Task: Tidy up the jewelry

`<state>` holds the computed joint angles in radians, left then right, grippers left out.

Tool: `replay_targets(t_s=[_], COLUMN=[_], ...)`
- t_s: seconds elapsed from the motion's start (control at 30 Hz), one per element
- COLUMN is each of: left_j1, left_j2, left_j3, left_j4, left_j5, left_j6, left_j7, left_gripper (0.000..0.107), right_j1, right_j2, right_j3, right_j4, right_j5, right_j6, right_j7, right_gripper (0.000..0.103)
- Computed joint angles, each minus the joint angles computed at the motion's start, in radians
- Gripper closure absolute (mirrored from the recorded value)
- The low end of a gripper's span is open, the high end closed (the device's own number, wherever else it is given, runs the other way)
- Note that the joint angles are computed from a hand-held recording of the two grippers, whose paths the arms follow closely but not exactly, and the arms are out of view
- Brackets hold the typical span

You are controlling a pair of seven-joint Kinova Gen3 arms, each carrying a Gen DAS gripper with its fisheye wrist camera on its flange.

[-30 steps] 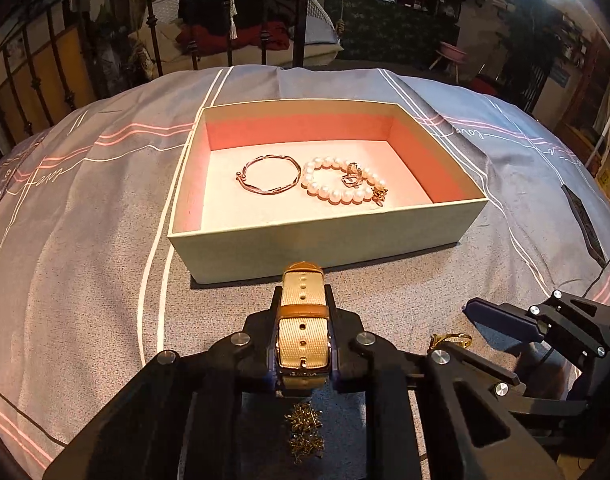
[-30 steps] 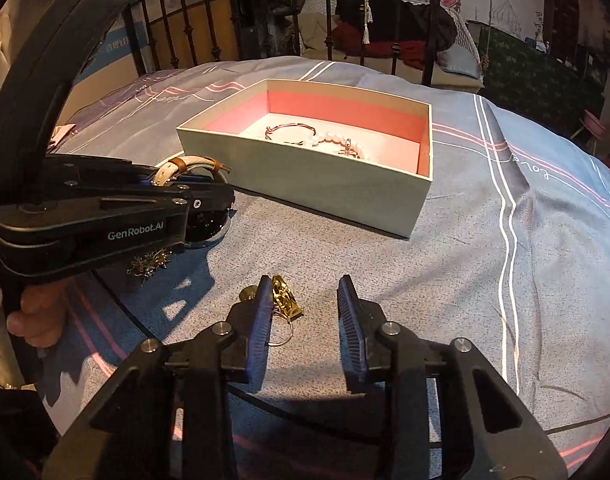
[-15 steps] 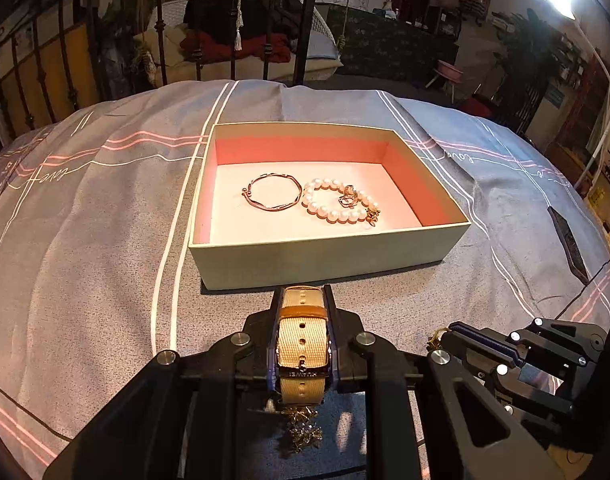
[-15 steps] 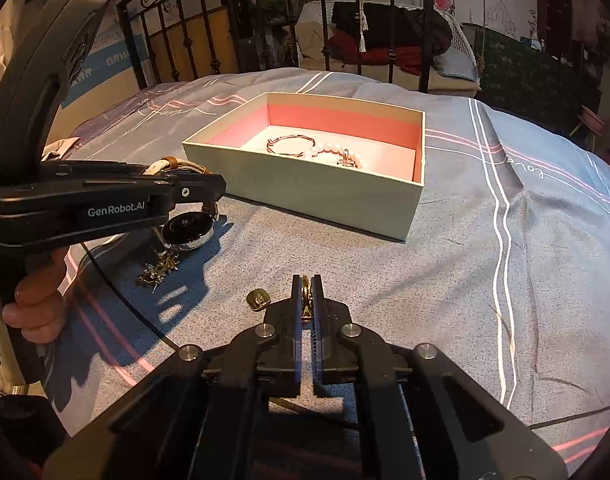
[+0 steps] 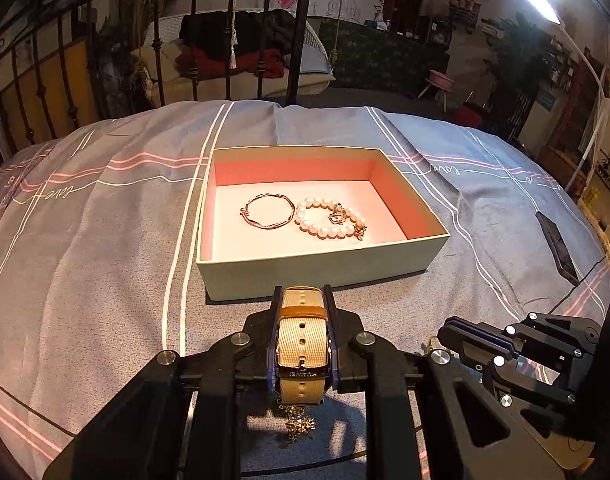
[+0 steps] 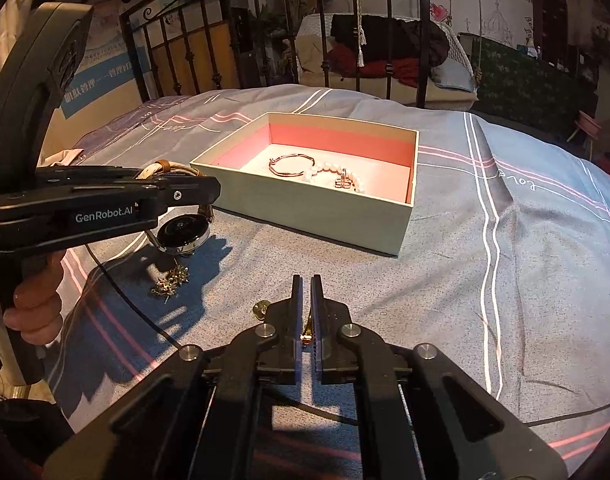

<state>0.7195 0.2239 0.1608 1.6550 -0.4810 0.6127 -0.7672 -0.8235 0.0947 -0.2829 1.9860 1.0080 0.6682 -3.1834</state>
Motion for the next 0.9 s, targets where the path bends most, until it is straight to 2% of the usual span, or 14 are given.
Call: replay_targets(t_s=[0.7, 0.9], left_j1=[-0.013, -0.027], left_j2=[-0.029, -0.019], left_j3=[0.007, 0.012], left_j4=[-0.001, -0.039], left_j5=[-0.002, 0.011], left_j6=[-0.014, -0.011], left_j7=[0.010, -0.015], left_gripper=[0.090, 0.090], right_j1=[0.031, 0.078], right_j2=[-0.043, -0.045], right_j3=[-0.017, -0.001], right_j4=[-0.001, -0.023], right_j5=[0.038, 0.002], right_j6=[0.009, -0.038], right_j7=[0.007, 0.065], right_gripper=[0.099, 0.099])
